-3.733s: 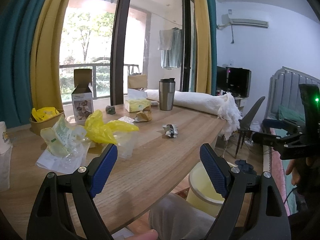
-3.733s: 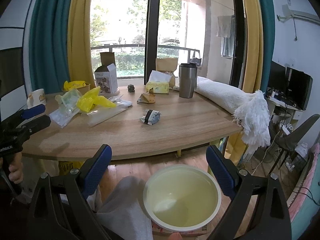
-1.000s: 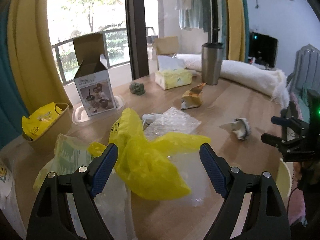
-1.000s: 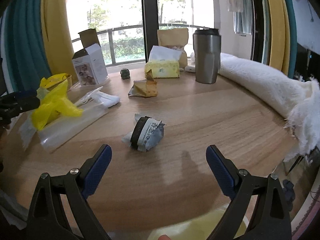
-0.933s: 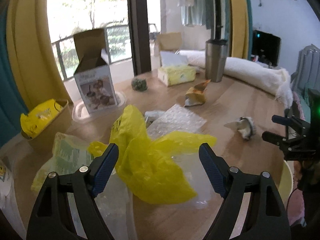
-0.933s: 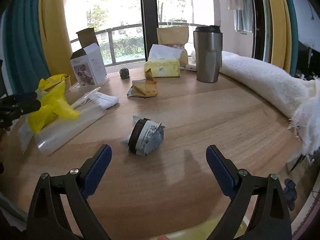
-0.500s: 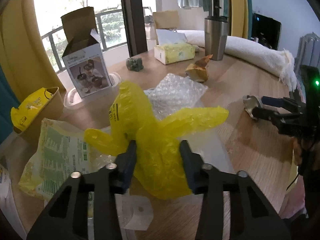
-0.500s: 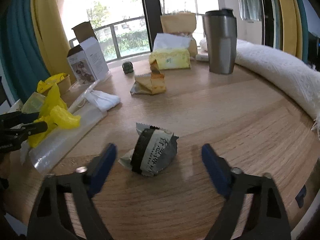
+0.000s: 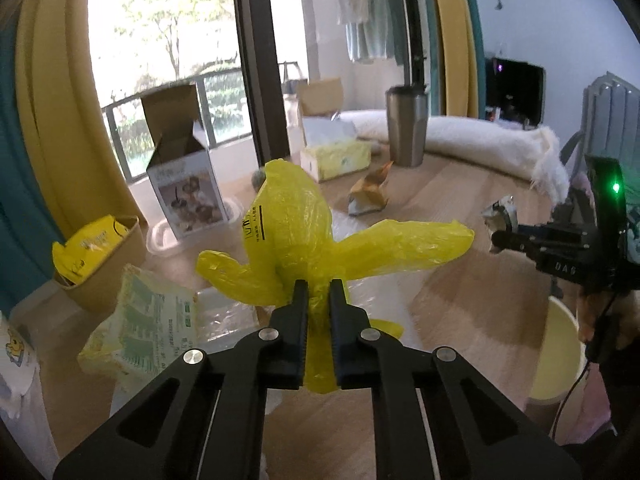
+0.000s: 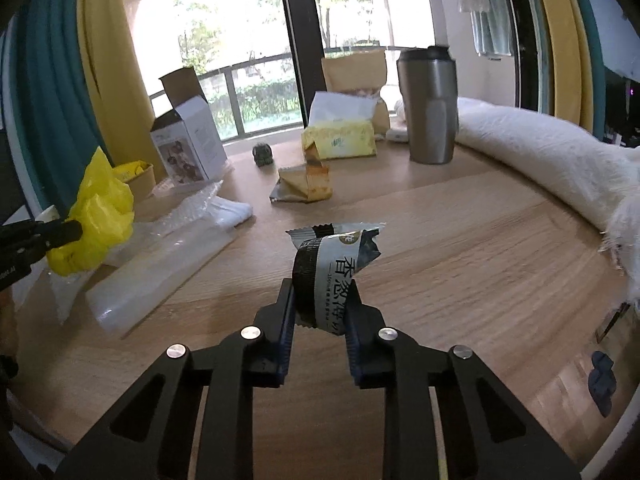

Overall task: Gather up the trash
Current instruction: 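Grasp the yellow plastic bag with the left gripper while the right gripper grasps the black-and-white wrapper, then carry the wrapper over the bucket and open the right gripper while the left carries the yellow bag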

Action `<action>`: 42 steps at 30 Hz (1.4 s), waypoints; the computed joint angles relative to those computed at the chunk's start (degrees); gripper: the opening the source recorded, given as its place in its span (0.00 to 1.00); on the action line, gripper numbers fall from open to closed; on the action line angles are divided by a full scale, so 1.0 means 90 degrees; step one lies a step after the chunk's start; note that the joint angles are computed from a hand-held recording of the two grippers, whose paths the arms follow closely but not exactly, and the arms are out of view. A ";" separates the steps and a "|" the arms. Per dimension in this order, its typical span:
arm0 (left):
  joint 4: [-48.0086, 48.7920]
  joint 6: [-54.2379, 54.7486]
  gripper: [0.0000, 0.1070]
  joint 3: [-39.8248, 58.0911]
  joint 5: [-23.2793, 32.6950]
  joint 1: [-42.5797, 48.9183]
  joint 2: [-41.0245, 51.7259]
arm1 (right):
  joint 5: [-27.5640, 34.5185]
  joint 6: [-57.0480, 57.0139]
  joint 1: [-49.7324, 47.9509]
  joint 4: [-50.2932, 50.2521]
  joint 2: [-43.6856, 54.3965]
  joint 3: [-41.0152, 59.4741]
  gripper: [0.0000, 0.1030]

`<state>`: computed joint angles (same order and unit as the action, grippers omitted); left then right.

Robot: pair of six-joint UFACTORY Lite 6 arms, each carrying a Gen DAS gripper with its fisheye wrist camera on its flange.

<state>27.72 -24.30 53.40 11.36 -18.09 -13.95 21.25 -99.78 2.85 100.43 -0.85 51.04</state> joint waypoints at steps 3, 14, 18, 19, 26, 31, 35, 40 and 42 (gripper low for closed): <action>0.0743 -0.0764 0.10 -0.0146 0.0176 -0.0334 -0.0363 | 0.0114 0.0128 -0.0159 -0.0199 -0.0533 -0.0386 0.22; 0.3350 -0.3843 0.11 -0.0870 0.1203 -0.2202 -0.1681 | 0.0882 0.1078 -0.1224 -0.1690 -0.2612 -0.1763 0.22; 0.4513 -0.5375 0.11 -0.1146 0.1676 -0.3134 -0.1872 | 0.1495 0.1265 -0.2000 -0.2309 -0.3274 -0.2239 0.22; 0.4632 -0.5618 0.11 -0.1157 0.1758 -0.3319 -0.1837 | 0.1679 0.1276 -0.2241 -0.2448 -0.3417 -0.2355 0.22; 0.4873 -0.6390 0.11 -0.0945 0.1988 -0.4136 -0.1226 | 0.2891 0.0907 -0.3926 -0.3201 -0.4022 -0.2968 0.22; 0.5028 -0.6741 0.11 -0.0757 0.2043 -0.4626 -0.0696 | 0.3413 0.0300 -0.4806 -0.3252 -0.3802 -0.3216 0.22; 0.5122 -0.6863 0.11 -0.0526 0.2138 -0.4996 -0.0201 | 0.3239 -0.0070 -0.4915 -0.3257 -0.3409 -0.3279 0.22; 0.5067 -0.6828 0.11 -0.0070 0.2082 -0.5174 0.0533 | 0.3076 -0.0743 -0.5084 -0.3097 -0.2737 -0.3317 0.33; 0.5122 -0.6869 0.11 0.0115 0.2036 -0.5202 0.0832 | 0.3018 -0.0976 -0.5159 -0.3006 -0.2551 -0.3349 0.45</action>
<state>73.82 -86.13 54.44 29.69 -64.90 -6.47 48.42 -108.57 -43.58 73.37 -23.81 20.90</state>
